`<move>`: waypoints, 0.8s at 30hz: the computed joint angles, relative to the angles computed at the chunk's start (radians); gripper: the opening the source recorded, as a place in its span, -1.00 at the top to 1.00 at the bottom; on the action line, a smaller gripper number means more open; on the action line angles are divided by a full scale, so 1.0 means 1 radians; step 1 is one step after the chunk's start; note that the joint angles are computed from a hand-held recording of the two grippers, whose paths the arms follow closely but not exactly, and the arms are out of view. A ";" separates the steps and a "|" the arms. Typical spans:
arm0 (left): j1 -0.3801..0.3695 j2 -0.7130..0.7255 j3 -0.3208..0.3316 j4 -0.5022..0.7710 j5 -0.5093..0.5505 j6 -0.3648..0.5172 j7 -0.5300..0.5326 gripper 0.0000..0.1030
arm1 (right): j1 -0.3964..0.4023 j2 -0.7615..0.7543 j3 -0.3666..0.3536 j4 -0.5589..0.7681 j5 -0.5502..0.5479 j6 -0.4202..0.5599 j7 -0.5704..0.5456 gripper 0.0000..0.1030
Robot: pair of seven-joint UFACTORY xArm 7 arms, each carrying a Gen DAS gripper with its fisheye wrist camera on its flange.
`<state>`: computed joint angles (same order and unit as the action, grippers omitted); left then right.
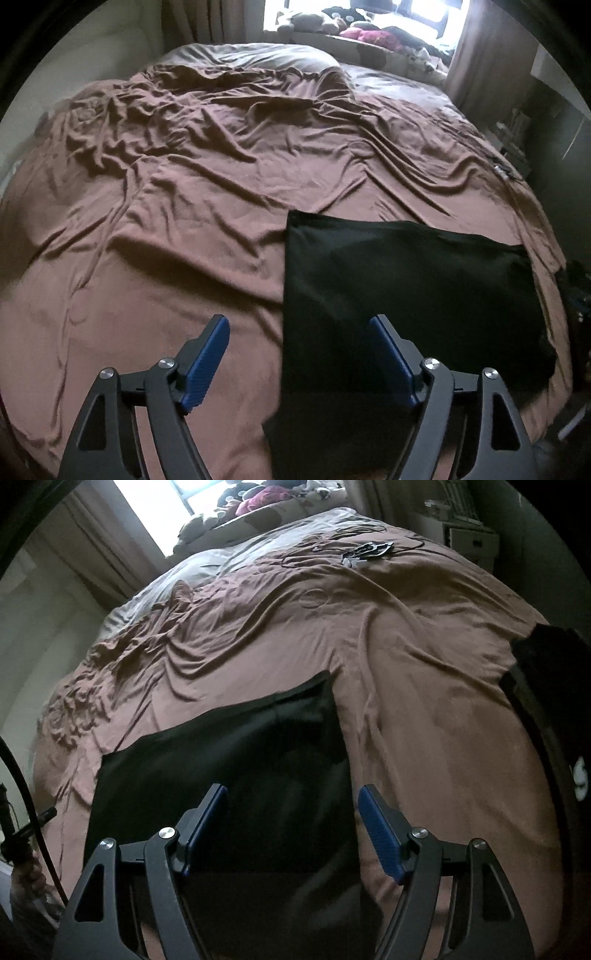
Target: Fold small clothes
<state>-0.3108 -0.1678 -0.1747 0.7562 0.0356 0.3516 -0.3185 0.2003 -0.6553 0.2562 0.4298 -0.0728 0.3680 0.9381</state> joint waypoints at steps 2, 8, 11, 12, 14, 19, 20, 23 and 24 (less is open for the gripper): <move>-0.014 -0.042 0.004 -0.042 -0.032 -0.007 0.010 -0.55 | 0.035 -0.058 -0.011 -0.030 0.017 0.017 -0.007 -0.39; -0.060 -0.159 0.008 -0.164 -0.121 -0.019 0.032 -0.55 | 0.094 -0.248 0.000 -0.121 0.056 0.111 0.007 -0.39; -0.080 -0.219 0.006 -0.222 -0.138 -0.019 0.022 -0.55 | 0.104 -0.327 0.036 -0.142 0.060 0.189 0.051 -0.39; -0.092 -0.243 0.008 -0.243 -0.148 -0.019 0.022 -0.55 | 0.112 -0.354 0.044 -0.154 0.062 0.208 0.065 -0.39; -0.102 -0.278 0.009 -0.274 -0.156 -0.019 0.017 -0.55 | 0.135 -0.390 0.066 -0.161 0.068 0.244 0.098 -0.39; -0.137 -0.350 0.024 -0.349 -0.186 -0.031 0.006 -0.55 | 0.198 -0.448 0.092 -0.190 0.077 0.272 0.154 -0.39; -0.144 -0.360 0.030 -0.359 -0.193 -0.032 0.006 -0.55 | 0.212 -0.460 0.092 -0.203 0.082 0.267 0.166 -0.39; -0.181 -0.392 0.064 -0.403 -0.235 -0.053 0.018 -0.55 | 0.250 -0.514 0.093 -0.251 0.101 0.260 0.213 -0.39; -0.189 -0.399 0.071 -0.413 -0.244 -0.057 0.020 -0.55 | 0.263 -0.530 0.091 -0.268 0.106 0.255 0.225 -0.39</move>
<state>-0.4997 -0.5668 -0.1037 0.3437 -0.2088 0.2944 -0.2984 0.4636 -1.1848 0.3470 0.1623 0.0332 0.6230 1.1635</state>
